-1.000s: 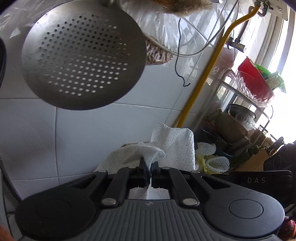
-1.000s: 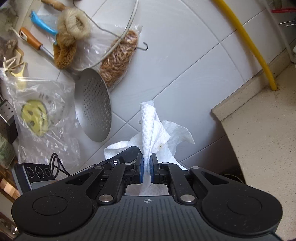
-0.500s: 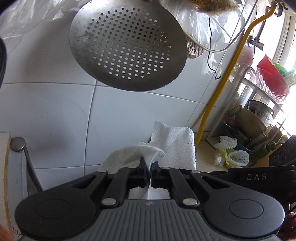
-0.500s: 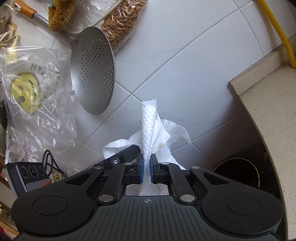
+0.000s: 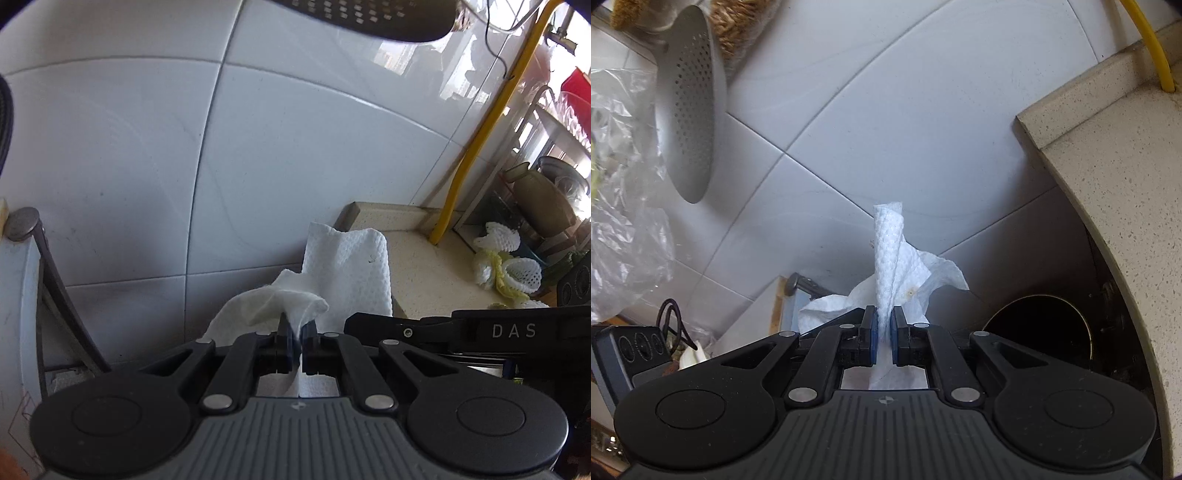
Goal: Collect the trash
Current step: 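Carry both held paper towels down toward the trash bin under the counter, then open the right tool over the bin while the left tool releases its napkin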
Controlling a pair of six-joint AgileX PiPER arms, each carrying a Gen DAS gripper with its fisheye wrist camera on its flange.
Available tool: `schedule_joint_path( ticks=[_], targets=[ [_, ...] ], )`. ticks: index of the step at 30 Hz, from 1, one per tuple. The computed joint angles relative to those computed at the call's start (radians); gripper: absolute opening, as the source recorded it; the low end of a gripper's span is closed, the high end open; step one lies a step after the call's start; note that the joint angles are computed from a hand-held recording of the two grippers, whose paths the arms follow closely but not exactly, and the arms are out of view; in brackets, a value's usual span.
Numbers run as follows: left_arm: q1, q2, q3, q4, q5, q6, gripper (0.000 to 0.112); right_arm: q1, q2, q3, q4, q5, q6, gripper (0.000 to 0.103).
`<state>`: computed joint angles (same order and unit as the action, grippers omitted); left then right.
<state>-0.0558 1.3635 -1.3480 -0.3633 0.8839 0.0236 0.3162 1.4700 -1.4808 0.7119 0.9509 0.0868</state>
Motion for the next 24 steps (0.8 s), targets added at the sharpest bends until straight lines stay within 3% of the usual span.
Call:
schedule_joint_path(
  ticks=[5,10,11,15,20,24],
  targets=[
    [-0.025,0.052,0.012,0.035,-0.027,-0.024,0.002,0.020,0.050,0.016,-0.035,-0.023,0.009,0.012],
    [-0.041,0.108,-0.006,0.084,-0.029,-0.050,0.007,0.046,0.112,0.007,-0.111,-0.065,0.049,0.020],
    [-0.042,0.119,-0.010,0.095,-0.025,-0.062,0.012,0.048,0.128,0.002,-0.122,-0.071,0.054,0.023],
    [-0.041,0.159,-0.023,0.115,0.001,-0.086,0.038,0.056,0.166,0.001,-0.177,-0.095,0.097,0.052],
    [-0.039,0.189,-0.023,0.099,0.017,-0.081,0.041,0.055,0.173,0.037,-0.193,-0.111,0.104,0.059],
    [0.000,0.198,-0.020,-0.012,0.056,-0.021,0.041,0.051,0.135,0.097,-0.212,-0.139,0.124,0.064]
  ],
)
